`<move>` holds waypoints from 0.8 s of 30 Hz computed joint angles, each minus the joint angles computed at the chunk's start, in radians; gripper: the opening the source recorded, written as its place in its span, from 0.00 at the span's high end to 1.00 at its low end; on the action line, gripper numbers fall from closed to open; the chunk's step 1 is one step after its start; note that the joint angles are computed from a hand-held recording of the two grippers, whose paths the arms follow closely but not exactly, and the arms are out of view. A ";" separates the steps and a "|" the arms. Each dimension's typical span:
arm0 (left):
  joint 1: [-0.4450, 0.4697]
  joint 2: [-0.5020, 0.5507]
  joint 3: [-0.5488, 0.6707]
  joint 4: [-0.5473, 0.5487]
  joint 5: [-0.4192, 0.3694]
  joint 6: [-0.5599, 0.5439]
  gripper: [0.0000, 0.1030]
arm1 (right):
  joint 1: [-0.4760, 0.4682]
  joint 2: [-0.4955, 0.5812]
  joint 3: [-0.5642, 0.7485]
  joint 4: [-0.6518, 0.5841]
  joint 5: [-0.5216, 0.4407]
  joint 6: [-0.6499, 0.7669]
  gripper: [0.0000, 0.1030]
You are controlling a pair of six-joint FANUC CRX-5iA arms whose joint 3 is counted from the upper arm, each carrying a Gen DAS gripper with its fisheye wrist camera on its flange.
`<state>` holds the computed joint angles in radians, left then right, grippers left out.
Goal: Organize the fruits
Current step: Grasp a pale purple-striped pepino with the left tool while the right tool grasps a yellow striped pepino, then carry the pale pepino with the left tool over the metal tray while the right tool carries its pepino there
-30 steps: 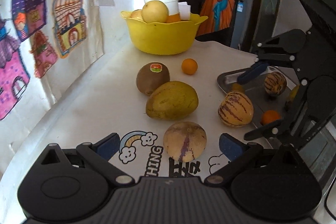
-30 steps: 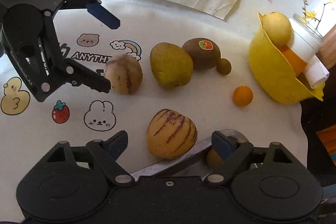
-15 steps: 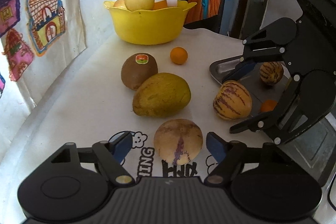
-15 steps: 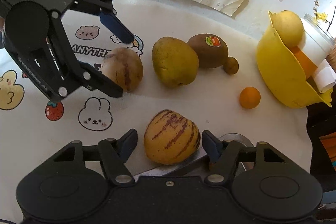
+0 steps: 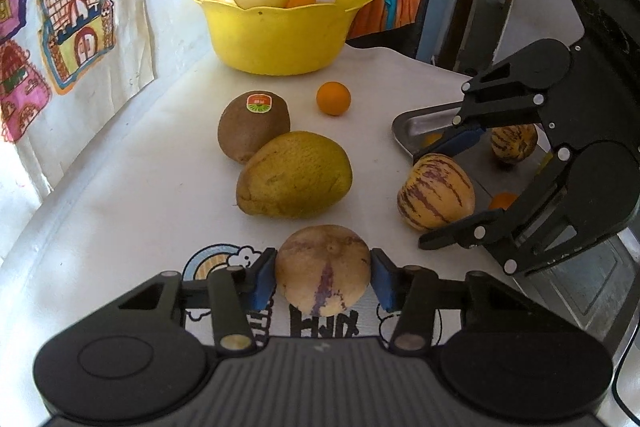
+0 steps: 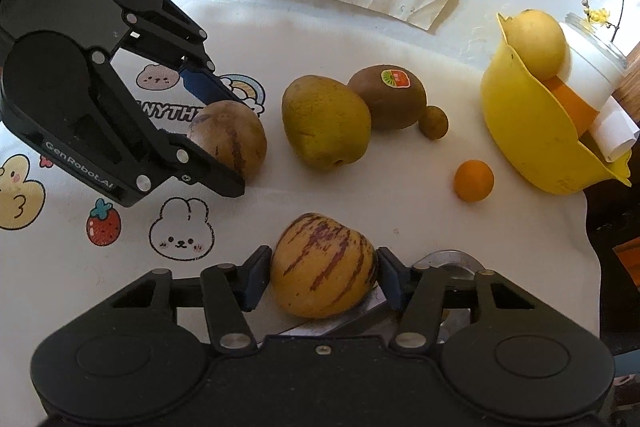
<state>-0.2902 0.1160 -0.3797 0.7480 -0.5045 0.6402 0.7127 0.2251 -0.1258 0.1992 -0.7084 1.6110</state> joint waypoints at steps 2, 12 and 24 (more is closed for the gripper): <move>-0.003 -0.003 -0.001 -0.013 0.009 0.025 0.49 | 0.004 -0.011 -0.022 0.015 0.025 -0.023 0.45; -0.003 -0.045 -0.027 -0.097 0.049 0.237 0.50 | 0.044 -0.087 -0.213 0.241 0.201 -0.314 0.46; -0.012 -0.103 -0.090 -0.099 0.090 0.397 0.50 | 0.055 -0.203 -0.480 0.766 0.374 -0.814 0.46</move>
